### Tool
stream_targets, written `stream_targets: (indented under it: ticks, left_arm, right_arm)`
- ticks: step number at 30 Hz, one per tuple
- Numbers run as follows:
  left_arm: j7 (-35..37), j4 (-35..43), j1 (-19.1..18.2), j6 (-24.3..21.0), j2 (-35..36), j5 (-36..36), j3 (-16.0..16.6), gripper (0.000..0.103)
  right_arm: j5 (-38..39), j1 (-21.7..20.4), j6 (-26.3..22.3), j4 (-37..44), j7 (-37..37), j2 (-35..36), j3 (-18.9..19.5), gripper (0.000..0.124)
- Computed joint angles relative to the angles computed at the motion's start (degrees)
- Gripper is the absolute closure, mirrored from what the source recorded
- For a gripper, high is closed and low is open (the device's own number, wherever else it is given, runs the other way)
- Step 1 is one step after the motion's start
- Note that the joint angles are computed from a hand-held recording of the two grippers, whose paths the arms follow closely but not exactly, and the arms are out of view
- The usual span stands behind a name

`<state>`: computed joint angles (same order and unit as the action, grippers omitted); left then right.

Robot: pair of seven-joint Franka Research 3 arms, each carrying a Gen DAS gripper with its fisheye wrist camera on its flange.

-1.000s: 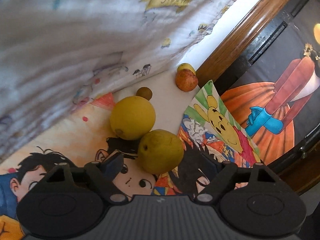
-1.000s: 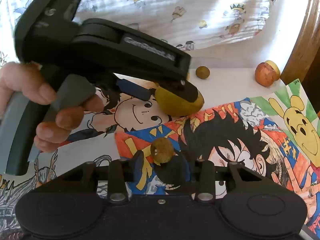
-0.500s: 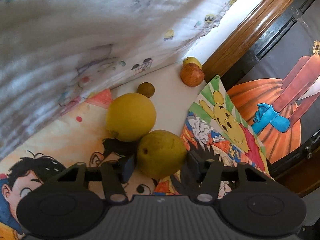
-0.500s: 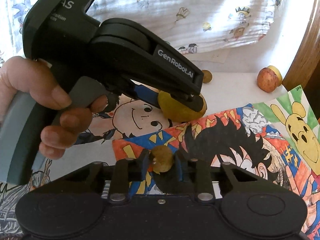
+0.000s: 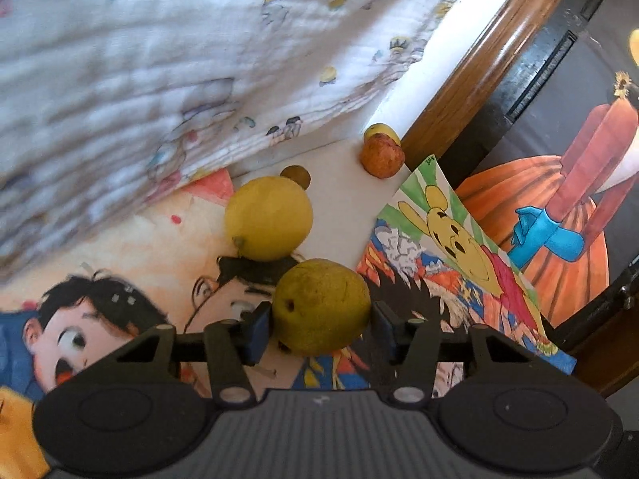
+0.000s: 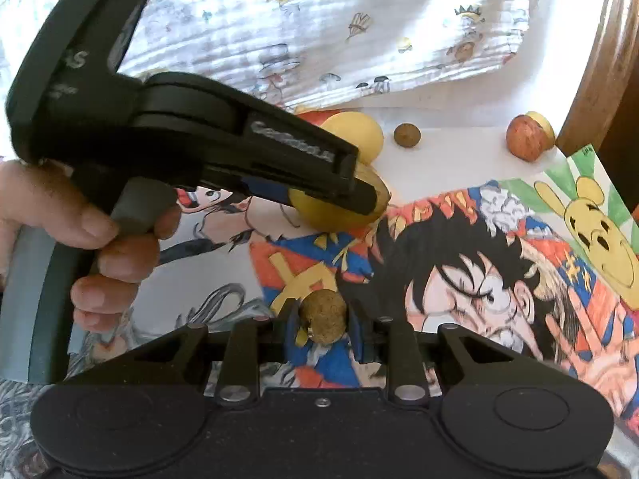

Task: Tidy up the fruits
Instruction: 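Grasp a second green pear with the left tool while the right tool grasps a brown round fruit, then carry the pear in the left tool and brown fruit in the right over the tray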

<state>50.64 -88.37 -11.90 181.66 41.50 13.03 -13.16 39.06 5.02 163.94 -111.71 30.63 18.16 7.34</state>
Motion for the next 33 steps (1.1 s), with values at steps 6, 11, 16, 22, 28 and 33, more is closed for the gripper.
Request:
stream_targets:
  ticks: [6, 11, 16, 22, 28, 33]
  left_arm:
    - [-1.4, -8.4, -0.6, 4.6, -5.3, 0.7, 1.0, 0.047]
    - [-3.7, -16.7, -2.1, 10.0, -10.5, 0.6, 2.8, 0.047]
    - [-4.1, -24.0, -7.3, 13.8, -15.5, -1.6, 7.9, 0.047]
    - [-2.3, -30.7, -8.9, 18.5, -19.8, -4.4, 7.7, 0.047]
    - [1.8, -34.1, -12.6, 20.3, -22.2, -9.2, 7.8, 0.047]
    - [3.6, -36.5, -13.4, 22.9, -23.5, -11.1, 5.3, 0.047]
  right_arm:
    - [6.4, -1.1, -0.2, -4.4, -3.7, -4.4, 1.3, 0.096]
    - [13.9, -0.2, -1.2, -8.7, -9.1, -8.8, 0.7, 0.096]
    - [23.4, 1.4, -2.0, -13.9, -15.3, -14.2, -1.4, 0.096]
    - [31.6, 4.2, -2.0, -19.9, -22.6, -21.6, -5.4, 0.096]
    - [38.1, 5.8, -1.0, -25.8, -28.4, -28.9, -9.1, 0.096]
    - [46.7, 6.5, 2.8, -31.0, -37.5, -35.7, -11.4, 0.096]
